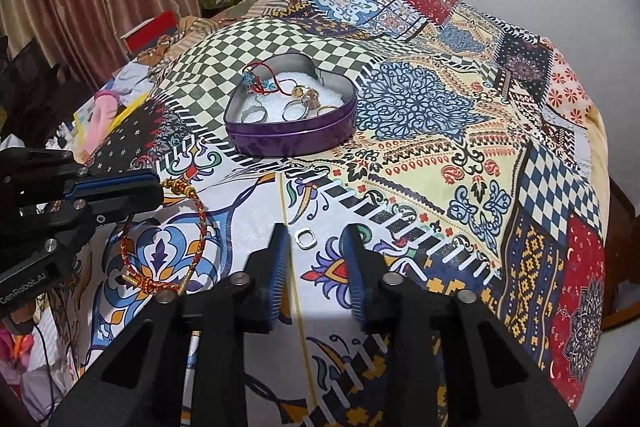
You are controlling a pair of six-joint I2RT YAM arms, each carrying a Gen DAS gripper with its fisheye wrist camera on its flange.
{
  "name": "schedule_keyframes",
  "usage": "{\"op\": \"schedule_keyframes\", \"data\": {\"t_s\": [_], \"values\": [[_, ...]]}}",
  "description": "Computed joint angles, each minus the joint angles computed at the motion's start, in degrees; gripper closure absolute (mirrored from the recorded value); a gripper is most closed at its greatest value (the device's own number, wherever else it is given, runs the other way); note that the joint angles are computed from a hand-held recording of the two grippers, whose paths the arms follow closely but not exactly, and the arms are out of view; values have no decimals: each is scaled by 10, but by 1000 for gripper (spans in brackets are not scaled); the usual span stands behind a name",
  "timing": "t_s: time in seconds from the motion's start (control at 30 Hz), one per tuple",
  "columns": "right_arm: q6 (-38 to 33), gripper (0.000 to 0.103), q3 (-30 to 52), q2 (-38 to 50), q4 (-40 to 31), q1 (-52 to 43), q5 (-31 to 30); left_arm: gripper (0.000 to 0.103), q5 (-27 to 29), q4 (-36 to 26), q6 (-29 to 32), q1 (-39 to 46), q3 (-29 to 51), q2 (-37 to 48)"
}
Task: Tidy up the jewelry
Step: 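Grasp a small silver ring with the right tool while the left tool holds the bracelet, then carry the braided bracelet and silver ring to the heart tin with both tools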
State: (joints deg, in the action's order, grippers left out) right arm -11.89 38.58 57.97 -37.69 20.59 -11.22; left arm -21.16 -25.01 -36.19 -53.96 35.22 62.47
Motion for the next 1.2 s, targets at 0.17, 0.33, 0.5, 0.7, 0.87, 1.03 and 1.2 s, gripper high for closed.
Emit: {"op": "schedule_keyframes", "data": {"t_s": [0.17,0.33,0.5,0.7,0.87,1.03,1.2], "values": [[0,94,-6,-8,5,19,20,101,-9,-6,-5,-9,6,0],[5,94,-2,-15,1,16,27,101,-33,-34,-10,-23,20,-20],[10,94,12,-39,-15,6,22,101,-52,-57,-6,-25,36,-40],[24,94,53,-65,-36,5,14,101,-68,-66,3,-19,53,-56],[41,94,79,-73,-34,14,9,101,-69,-61,18,-2,65,-60],[48,94,99,-68,-22,16,4,101,-61,-51,38,25,71,-67],[55,94,115,-46,-1,20,3,101,-45,-33,62,62,73,-67]]}}
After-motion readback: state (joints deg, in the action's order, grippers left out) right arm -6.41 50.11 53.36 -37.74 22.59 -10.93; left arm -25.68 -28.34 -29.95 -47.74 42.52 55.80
